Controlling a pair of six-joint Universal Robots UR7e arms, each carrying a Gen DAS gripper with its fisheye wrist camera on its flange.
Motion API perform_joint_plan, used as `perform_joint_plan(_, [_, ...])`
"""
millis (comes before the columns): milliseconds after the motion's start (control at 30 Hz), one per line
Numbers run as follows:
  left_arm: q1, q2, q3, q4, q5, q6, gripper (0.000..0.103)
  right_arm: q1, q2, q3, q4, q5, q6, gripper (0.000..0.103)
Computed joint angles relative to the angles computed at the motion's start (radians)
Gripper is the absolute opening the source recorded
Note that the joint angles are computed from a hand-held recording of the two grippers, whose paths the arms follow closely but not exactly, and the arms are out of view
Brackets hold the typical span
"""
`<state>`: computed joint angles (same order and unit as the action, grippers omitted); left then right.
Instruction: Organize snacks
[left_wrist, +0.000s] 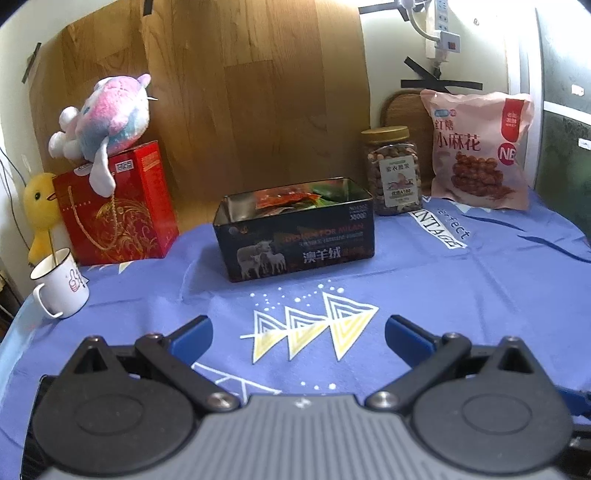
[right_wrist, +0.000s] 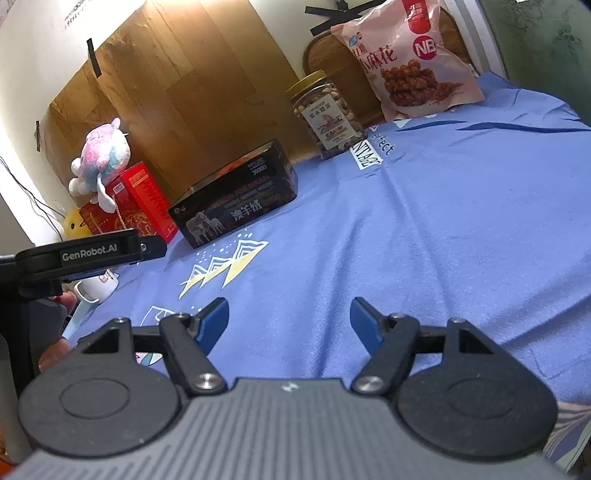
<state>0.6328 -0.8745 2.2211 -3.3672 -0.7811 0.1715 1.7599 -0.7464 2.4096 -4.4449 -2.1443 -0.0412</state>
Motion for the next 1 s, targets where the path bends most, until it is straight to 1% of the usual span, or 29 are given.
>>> perform_joint_plan(167, [-0.001, -0.01, 0.01, -0.031, 0.013, 0.017, 0.103, -0.002, -0.009, -0.014, 0.031, 0.026, -0.008, 0.075])
perform_joint_plan(267, [0.001, -0.014, 0.0, -0.004, 0.018, 0.011, 0.103, -0.006, -0.015, -0.016, 0.038, 0.05, 0.005, 0.075])
perform_joint_plan(400, [-0.005, -0.001, -0.011, -0.016, 0.034, 0.017, 0.103, 0.002, -0.008, -0.013, 0.021, 0.046, -0.007, 0.075])
perform_joint_plan(567, [-0.004, -0.025, -0.01, 0.054, -0.007, -0.042, 0.103, -0.005, -0.007, 0.0, 0.006, 0.055, -0.002, 0.075])
perform_joint_plan(700, [-0.005, -0.029, -0.019, 0.111, 0.003, -0.084, 0.103, -0.022, -0.012, 0.009, -0.005, 0.088, -0.003, 0.075])
perform_joint_plan(1000, [-0.011, -0.023, -0.037, 0.165, 0.004, -0.127, 0.103, -0.053, -0.021, 0.025, -0.027, 0.15, -0.011, 0.075])
